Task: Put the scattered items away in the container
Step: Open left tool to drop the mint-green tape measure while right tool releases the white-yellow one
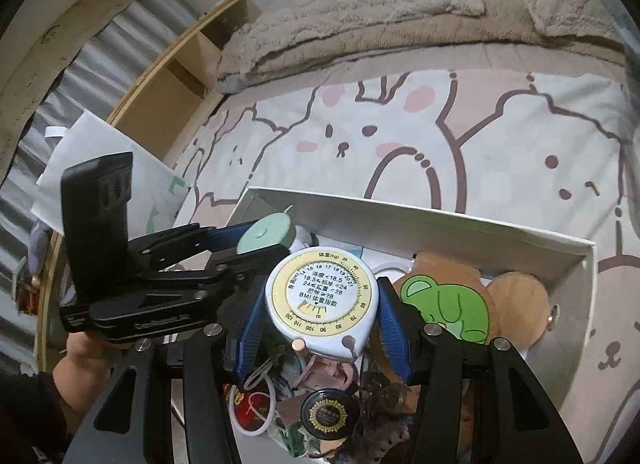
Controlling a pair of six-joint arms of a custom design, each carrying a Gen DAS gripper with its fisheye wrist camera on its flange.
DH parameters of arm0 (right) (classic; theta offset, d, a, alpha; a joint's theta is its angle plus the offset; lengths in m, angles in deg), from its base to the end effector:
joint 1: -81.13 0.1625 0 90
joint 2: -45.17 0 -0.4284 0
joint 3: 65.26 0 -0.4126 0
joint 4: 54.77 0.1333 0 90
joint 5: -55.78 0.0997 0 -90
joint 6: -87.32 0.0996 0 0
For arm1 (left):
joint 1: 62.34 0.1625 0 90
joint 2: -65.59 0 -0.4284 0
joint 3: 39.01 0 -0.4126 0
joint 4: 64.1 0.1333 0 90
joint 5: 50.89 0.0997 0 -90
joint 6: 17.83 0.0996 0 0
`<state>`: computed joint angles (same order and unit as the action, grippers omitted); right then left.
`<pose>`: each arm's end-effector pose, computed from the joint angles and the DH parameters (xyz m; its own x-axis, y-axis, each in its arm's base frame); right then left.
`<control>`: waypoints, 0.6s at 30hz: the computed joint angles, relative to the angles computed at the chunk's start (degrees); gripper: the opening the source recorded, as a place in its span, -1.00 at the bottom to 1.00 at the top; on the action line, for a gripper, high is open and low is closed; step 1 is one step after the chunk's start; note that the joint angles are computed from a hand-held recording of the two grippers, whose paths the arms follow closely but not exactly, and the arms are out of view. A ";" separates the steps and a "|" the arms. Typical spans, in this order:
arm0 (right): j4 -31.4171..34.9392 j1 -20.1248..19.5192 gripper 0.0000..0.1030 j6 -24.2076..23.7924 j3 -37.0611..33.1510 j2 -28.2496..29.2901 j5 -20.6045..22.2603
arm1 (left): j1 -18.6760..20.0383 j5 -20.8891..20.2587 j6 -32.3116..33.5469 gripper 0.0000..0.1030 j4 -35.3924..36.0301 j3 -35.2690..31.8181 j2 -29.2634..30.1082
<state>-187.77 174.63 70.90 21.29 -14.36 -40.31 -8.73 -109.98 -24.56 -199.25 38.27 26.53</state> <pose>0.1657 -0.6991 0.2765 -0.9371 -0.3015 0.1757 -0.3374 0.9115 -0.2352 -0.3060 -0.7261 0.1044 -0.7914 0.3623 -0.4923 0.4996 0.8474 -0.1796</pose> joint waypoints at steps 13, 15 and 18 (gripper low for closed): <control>9.42 0.51 0.04 2.28 -8.05 5.96 -2.90 | -0.39 4.09 -0.72 0.52 -1.73 4.52 -2.34; 10.27 0.61 0.04 2.67 -9.09 6.90 -3.39 | -0.68 4.24 0.06 0.52 -2.42 5.72 -2.97; 12.06 0.66 0.04 3.76 -10.86 8.42 -4.20 | -0.81 3.48 0.39 0.52 -2.88 7.05 -3.91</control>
<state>-175.71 175.29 74.66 10.44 -5.94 -44.51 -9.54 -106.49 -24.17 -202.13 45.33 22.62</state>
